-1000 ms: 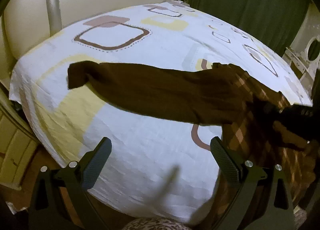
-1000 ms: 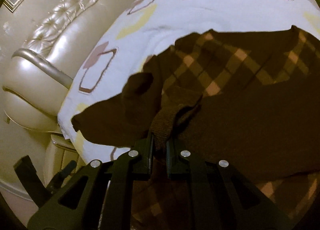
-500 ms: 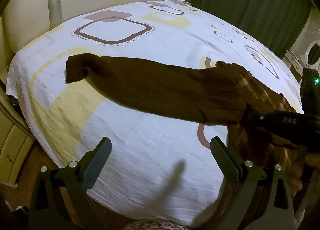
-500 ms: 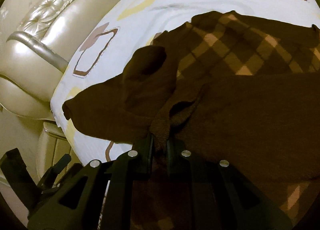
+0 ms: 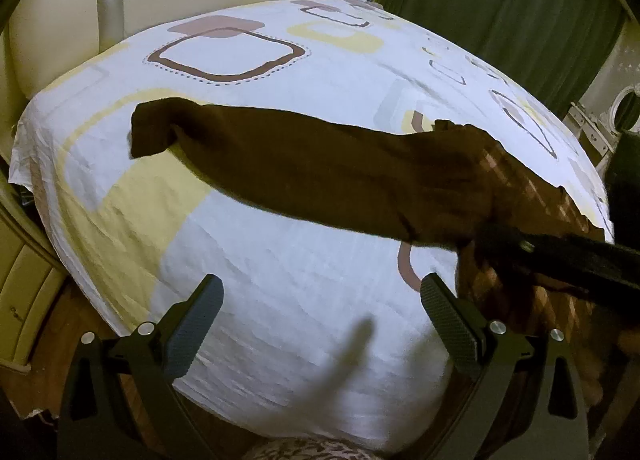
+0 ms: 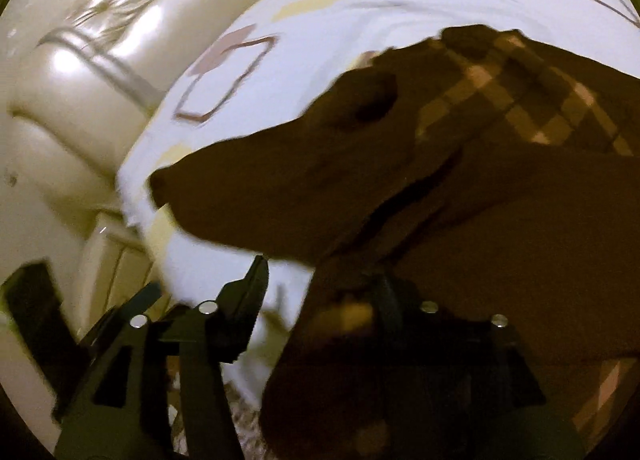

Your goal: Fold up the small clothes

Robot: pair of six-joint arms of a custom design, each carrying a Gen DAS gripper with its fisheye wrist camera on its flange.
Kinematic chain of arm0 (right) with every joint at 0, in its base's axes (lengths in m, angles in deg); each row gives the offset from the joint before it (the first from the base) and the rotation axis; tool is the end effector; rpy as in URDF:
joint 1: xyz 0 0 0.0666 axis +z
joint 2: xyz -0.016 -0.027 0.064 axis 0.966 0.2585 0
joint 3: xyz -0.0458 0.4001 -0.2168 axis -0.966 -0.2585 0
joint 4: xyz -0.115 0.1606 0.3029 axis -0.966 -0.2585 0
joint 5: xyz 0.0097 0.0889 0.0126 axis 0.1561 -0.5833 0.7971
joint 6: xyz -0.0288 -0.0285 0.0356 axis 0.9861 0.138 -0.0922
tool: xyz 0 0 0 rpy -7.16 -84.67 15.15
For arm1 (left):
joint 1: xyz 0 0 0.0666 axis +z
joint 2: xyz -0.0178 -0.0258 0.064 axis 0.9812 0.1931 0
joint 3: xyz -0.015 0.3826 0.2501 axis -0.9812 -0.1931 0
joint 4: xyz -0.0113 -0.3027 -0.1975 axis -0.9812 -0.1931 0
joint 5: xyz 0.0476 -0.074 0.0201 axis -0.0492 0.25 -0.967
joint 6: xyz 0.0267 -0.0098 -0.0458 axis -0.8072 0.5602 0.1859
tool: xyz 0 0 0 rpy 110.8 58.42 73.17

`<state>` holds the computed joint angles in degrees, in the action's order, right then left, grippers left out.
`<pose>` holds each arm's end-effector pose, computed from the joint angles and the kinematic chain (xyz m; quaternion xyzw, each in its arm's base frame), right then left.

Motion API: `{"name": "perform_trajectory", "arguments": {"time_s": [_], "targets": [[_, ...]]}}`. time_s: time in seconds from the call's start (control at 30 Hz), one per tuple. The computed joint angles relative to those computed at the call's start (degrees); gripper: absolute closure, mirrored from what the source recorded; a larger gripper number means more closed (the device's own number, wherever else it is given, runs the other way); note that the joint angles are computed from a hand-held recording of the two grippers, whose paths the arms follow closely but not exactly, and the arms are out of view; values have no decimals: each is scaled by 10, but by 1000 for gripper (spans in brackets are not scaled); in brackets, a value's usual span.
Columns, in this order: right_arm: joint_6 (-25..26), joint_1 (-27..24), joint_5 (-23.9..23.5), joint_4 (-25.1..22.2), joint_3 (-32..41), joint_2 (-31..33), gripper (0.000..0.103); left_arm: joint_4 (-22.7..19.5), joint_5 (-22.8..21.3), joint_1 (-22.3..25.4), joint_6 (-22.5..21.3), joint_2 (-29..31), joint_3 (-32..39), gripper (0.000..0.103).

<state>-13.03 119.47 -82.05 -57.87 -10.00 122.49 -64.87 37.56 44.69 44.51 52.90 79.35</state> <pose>0.3392 0.3329 0.4338 0.0467 0.9308 0.2717 0.2399 0.3413 -0.2280 0.4500 0.0618 0.9458 -0.1152 0.2973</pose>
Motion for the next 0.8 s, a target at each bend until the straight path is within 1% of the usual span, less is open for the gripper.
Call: {"name": "perform_trajectory", "arguments": {"time_s": [0.07,0.1,0.17,0.2,0.23,0.3,0.33,0.37,0.4,0.43,0.47,0.5,0.53,0.6,0.63,0.67,0.73,0.77,0.8], "targets": [[0,3,-3,16,-26,-32,50,0,-1,0,-1,-1,-2,5],[-5,4,8,22,-42,-51,50,-1,-1,1,-1,-1,-3,5],[-25,-3,48,28,-89,-113,50,-2,0,2,0,-1,-5,5],[-45,-10,87,22,-123,-161,50,-2,1,3,1,-1,-6,5],[-60,-15,121,7,-143,-192,50,-2,2,3,1,-1,-6,5],[-105,-28,208,-55,-176,-259,50,-4,3,2,3,1,-5,5],[-140,-39,256,-102,-193,-294,50,-5,4,1,3,2,-4,5],[-176,-55,280,-151,-205,-318,50,-7,3,-1,4,3,-1,5],[-205,-77,287,-190,-216,-338,50,-8,2,-4,4,4,1,5],[-222,-111,276,-202,-239,-366,50,-9,0,-6,6,6,3,5],[-222,-150,249,-197,-260,-391,50,-13,-2,-11,6,8,6,5],[-214,-175,226,-189,-273,-402,50,-17,-4,-15,6,9,9,5],[-196,-212,186,-168,-291,-416,50,-20,-7,-20,6,10,12,5],[-176,-260,117,-110,-323,-434,50,-28,-19,-31,2,11,18,5],[-170,-276,91,-79,-336,-440,50,-31,-24,-35,0,12,21,5],[-165,-279,81,-64,-342,-441,51,-35,-30,-40,-2,13,24,5],[-138,-300,54,-45,-347,-437,64,-42,-35,-45,0,16,30,5],[-151,-279,62,-41,-346,-431,75,-47,-36,-47,2,18,34,5],[-143,-289,41,-28,-351,-429,81,-50,-37,-49,4,19,36,5]]}}
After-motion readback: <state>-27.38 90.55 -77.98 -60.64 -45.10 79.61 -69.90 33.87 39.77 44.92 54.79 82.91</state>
